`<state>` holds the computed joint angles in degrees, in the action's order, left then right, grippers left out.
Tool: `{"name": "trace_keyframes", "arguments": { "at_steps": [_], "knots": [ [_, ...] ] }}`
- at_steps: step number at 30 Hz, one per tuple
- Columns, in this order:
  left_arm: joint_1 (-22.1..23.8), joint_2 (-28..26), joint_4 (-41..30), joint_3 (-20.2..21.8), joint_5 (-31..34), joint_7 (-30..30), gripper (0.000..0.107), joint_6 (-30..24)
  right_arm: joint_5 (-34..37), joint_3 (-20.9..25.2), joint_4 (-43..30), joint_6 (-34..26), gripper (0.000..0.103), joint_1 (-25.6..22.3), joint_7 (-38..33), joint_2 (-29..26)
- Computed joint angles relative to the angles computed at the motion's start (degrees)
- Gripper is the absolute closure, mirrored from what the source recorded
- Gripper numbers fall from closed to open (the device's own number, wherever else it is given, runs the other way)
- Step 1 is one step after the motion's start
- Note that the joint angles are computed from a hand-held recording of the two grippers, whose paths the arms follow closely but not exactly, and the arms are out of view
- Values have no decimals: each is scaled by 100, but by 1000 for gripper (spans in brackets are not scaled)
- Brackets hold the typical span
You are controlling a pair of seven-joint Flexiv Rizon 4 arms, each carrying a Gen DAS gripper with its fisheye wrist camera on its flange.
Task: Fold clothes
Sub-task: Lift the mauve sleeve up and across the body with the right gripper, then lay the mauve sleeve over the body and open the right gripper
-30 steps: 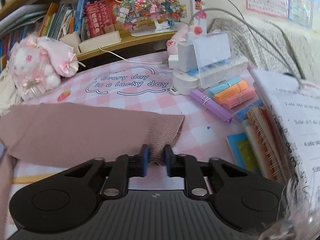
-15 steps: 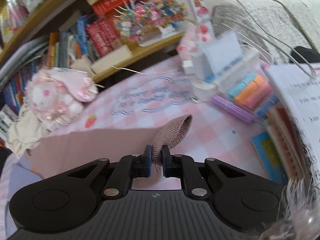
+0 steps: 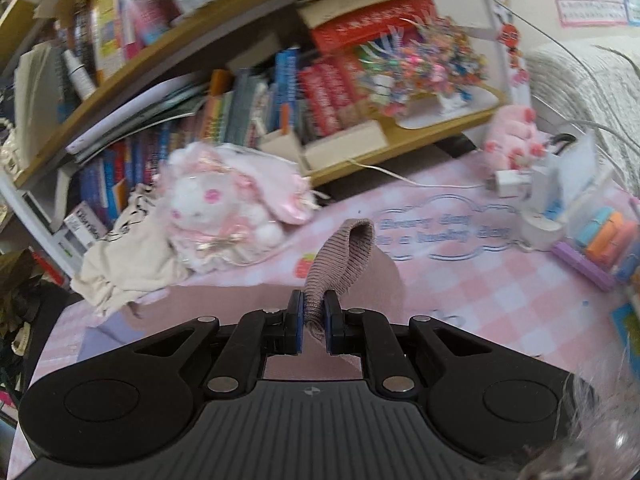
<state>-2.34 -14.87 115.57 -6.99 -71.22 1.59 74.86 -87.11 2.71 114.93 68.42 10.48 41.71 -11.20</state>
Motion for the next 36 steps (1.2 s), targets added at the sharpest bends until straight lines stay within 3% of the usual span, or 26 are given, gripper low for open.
{"name": "trace_keyframes", "arguments": {
  "at_steps": [7,18,27,36],
  "knots": [
    [425,-185,-416,137,-142,538,12,-729,513,7,-833,-424,93,577,-513,-540],
    [1153,-617,-1062,220,10,988,12,-1675,1397,-456,-2821,-899,93,1697,-1663,-1776],
    [1624,-969,-1542,233,403,677,12,-2071,2705,-735,-4453,-1129,93,2348,-2937,-2899],
    [1871,-1159,-1776,156,643,443,12,-2188,3889,-857,-5431,-1081,93,2669,-3825,-3649]
  ]
}}
